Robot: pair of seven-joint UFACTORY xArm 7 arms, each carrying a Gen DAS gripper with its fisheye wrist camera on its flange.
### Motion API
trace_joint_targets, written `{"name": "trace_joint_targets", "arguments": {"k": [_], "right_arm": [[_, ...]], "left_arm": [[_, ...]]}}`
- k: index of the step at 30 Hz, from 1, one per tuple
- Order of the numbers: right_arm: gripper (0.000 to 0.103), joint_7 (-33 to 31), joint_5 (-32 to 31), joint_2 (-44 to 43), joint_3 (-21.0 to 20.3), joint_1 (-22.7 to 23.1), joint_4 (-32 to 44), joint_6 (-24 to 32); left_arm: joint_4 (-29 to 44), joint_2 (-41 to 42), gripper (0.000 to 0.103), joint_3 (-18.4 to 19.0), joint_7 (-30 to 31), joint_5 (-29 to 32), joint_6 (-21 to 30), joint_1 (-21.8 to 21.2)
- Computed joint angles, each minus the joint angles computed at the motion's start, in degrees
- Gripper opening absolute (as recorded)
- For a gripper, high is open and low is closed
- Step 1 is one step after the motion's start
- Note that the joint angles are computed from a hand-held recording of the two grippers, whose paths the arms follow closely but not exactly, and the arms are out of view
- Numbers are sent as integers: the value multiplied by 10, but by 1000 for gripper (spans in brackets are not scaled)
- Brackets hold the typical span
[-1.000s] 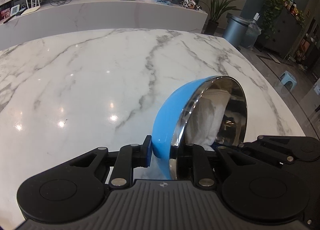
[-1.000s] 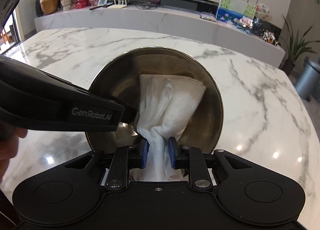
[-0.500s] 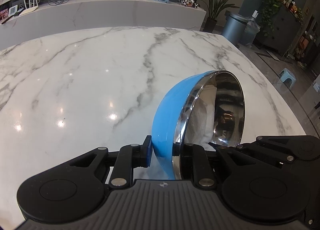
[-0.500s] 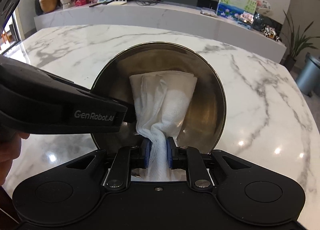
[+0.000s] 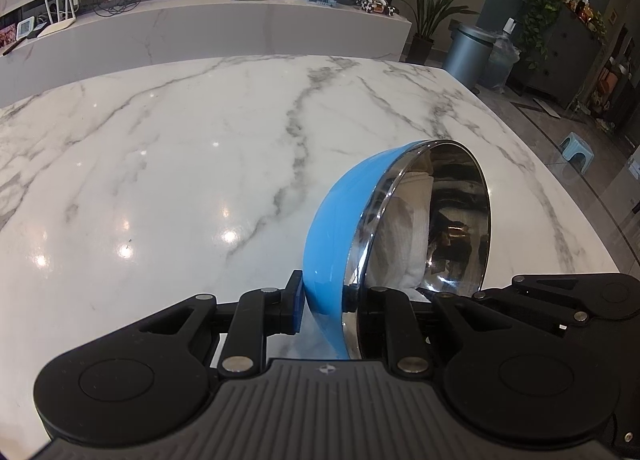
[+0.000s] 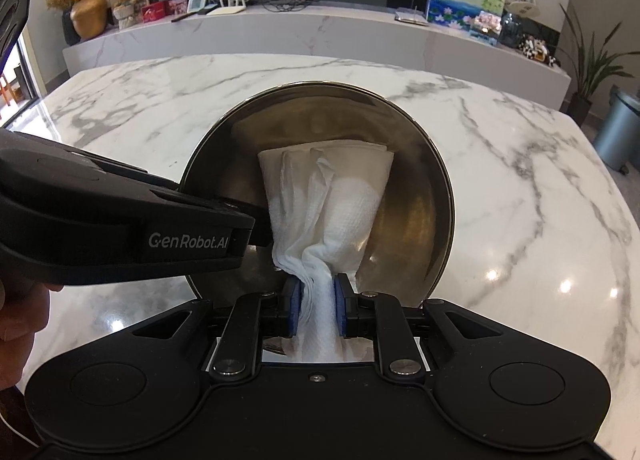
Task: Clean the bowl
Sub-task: 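Hold the bowl tilted with the left tool while the right tool wipes its inside with the cloth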
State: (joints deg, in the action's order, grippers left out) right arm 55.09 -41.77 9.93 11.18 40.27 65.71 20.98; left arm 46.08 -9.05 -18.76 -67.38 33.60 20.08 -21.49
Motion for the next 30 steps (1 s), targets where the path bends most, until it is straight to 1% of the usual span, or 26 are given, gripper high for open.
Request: {"name": "trace_joint_targets", "arguments": {"k": [1, 3, 5, 6, 8, 11, 13, 14, 16, 18, 20, 22, 24, 25, 27, 30], "right_arm": [[16, -1, 10, -2, 1, -4, -4, -9], [16, -12, 48, -8, 5, -17, -21, -47], [16, -51, 111, -16, 17, -36, -43, -95], [16, -75, 143, -19, 24, -43, -51, -109], [15, -97, 165, -21, 22, -41, -55, -107], [15, -109, 172, -19, 17, -32, -47, -85], [14, -111, 168, -19, 13, -28, -44, -75], [14, -105, 153, -19, 9, -23, -40, -67], [14, -77, 106, -17, -2, -11, -34, -51], [13, -35, 40, -17, -12, 2, -25, -26], [13, 0, -35, -14, -15, 15, -12, 12], [13, 3, -62, -10, -6, 14, -5, 30], [13, 3, -66, -8, 0, 9, -3, 34], [13, 4, -58, -8, 2, 4, -5, 29], [13, 5, -34, -9, 4, -6, -10, 12], [14, 4, 6, -9, 4, -20, -20, -17]], "left_arm": [[0, 0, 18, 0, 1, 0, 0, 0], [-1, -1, 18, 1, 4, -2, 0, -1], [-1, -1, 18, 0, 4, -2, 0, 0], [-1, -1, 18, 0, 4, -2, 0, 0], [-1, -1, 18, 0, 3, -2, 0, 0], [-2, -1, 18, 1, 6, -6, -2, -1], [-2, -1, 18, 1, 7, -7, -2, 0], [-3, -1, 18, 1, 8, -7, -3, 0], [-2, 0, 18, 1, 8, -6, -1, 0], [-1, 1, 18, 0, 7, -5, 2, 1], [1, 2, 18, 0, 5, -5, 4, 0], [2, 3, 18, 1, 5, -4, 4, 0], [1, 6, 18, 5, 6, 0, -4, 3], [0, 7, 18, 6, 5, 2, -6, 4], [-1, 6, 18, 5, -1, 6, -6, 4], [-4, 6, 24, 3, -13, 13, -5, 5]]}}
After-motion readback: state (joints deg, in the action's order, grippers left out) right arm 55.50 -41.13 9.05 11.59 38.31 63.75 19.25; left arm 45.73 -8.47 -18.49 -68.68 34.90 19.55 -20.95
